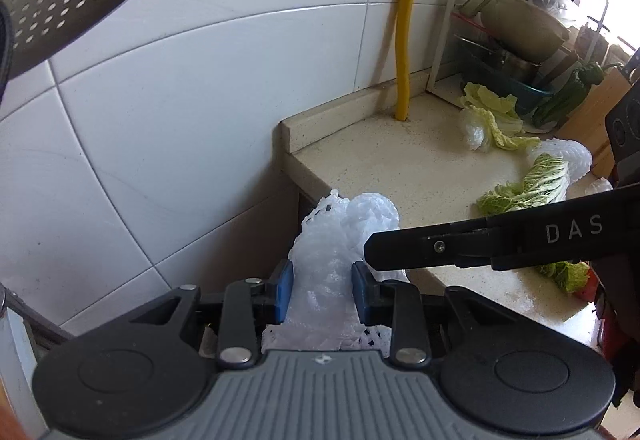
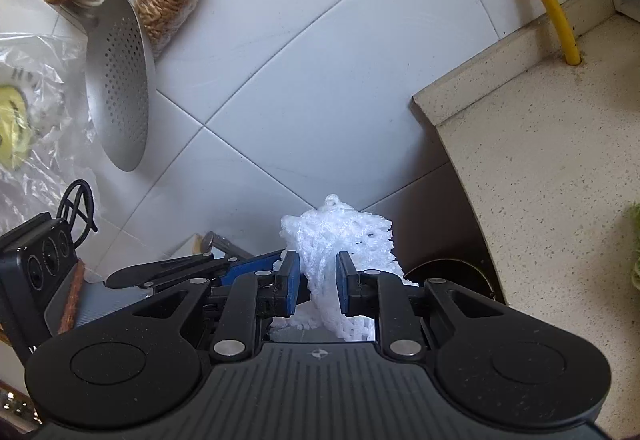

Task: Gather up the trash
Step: 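Carry both held foam nets down toward the trash bin under the counter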

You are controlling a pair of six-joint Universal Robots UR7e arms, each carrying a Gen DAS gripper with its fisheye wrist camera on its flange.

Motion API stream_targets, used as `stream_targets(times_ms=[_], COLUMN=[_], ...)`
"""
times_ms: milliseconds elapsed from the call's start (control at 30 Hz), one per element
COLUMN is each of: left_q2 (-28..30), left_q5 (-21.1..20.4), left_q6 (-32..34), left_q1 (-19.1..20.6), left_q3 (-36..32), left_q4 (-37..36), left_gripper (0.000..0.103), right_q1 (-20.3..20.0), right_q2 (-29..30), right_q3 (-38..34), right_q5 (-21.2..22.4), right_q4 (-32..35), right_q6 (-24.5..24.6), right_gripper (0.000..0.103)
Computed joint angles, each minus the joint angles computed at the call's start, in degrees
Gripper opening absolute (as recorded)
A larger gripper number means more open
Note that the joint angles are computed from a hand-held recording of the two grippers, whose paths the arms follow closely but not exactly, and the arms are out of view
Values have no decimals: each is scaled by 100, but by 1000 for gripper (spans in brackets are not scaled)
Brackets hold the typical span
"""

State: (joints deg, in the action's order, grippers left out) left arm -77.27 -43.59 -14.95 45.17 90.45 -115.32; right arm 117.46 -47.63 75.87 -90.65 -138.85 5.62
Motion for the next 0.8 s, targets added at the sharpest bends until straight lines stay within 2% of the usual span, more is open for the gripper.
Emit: stream_targets(times_ms=[367,800], left_q2=[-89,183], left_q5=[-25,-111], left_q6=[-336,-523], left_q1=[359,882], left_q3=[-12,-333], left_q4=[335,713], left_gripper=[29,30], right_q1=[21,-42], right_q2=[452,885], right_q3=[-323,-576], right_q5=[-153,-679], right_q4=[271,445], right_q6=[66,226], right_gripper=[27,26])
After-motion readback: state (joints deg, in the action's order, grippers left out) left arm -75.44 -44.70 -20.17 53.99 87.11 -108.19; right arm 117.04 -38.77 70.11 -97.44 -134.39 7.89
